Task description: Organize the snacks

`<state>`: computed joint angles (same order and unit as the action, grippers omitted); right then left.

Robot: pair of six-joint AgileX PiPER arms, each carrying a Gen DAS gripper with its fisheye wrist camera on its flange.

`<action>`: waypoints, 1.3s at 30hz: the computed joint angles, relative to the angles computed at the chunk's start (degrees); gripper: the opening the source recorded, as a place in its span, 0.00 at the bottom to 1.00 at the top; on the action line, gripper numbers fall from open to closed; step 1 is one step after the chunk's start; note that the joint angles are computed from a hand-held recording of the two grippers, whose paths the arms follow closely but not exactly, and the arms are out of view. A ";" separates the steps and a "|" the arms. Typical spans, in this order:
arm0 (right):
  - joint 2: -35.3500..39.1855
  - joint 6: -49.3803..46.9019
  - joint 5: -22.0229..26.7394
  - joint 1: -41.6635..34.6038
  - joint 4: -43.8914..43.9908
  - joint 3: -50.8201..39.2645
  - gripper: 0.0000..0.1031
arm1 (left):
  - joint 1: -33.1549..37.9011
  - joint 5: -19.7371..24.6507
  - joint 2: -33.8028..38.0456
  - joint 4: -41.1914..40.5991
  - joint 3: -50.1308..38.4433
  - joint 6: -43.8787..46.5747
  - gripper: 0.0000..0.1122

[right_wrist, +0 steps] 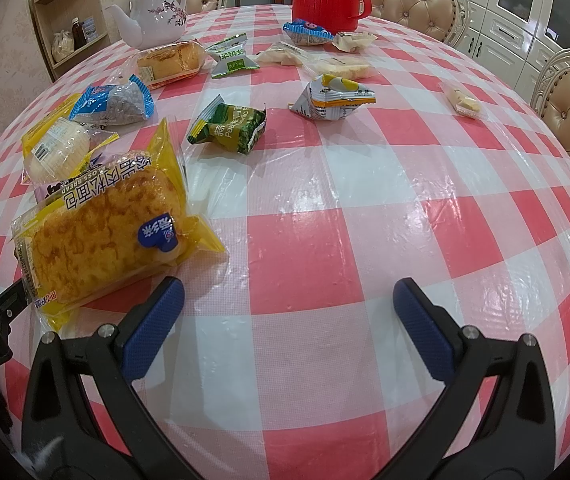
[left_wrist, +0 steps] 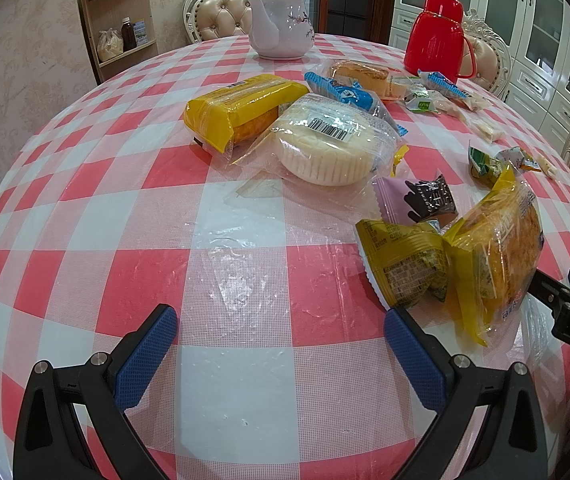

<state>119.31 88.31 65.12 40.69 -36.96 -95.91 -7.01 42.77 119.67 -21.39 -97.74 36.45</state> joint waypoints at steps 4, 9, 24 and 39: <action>0.00 0.00 0.00 0.00 0.00 0.00 1.00 | -0.18 -0.11 -0.23 1.02 0.24 -1.76 0.92; -2.61 -7.31 -3.76 -1.54 4.23 2.70 1.00 | 2.49 3.87 -1.66 -5.24 1.40 4.78 0.91; -33.80 25.18 -27.58 -1.41 -17.63 46.72 1.00 | -13.70 -4.20 -4.12 -5.98 2.87 34.76 0.72; -29.15 -8.01 -41.45 -42.00 -0.79 41.77 0.93 | -11.56 3.29 -5.72 -19.16 6.79 29.55 0.44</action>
<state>90.15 80.31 23.66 -1.31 -37.75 -54.14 -18.57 46.06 113.96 -40.55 -90.95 66.00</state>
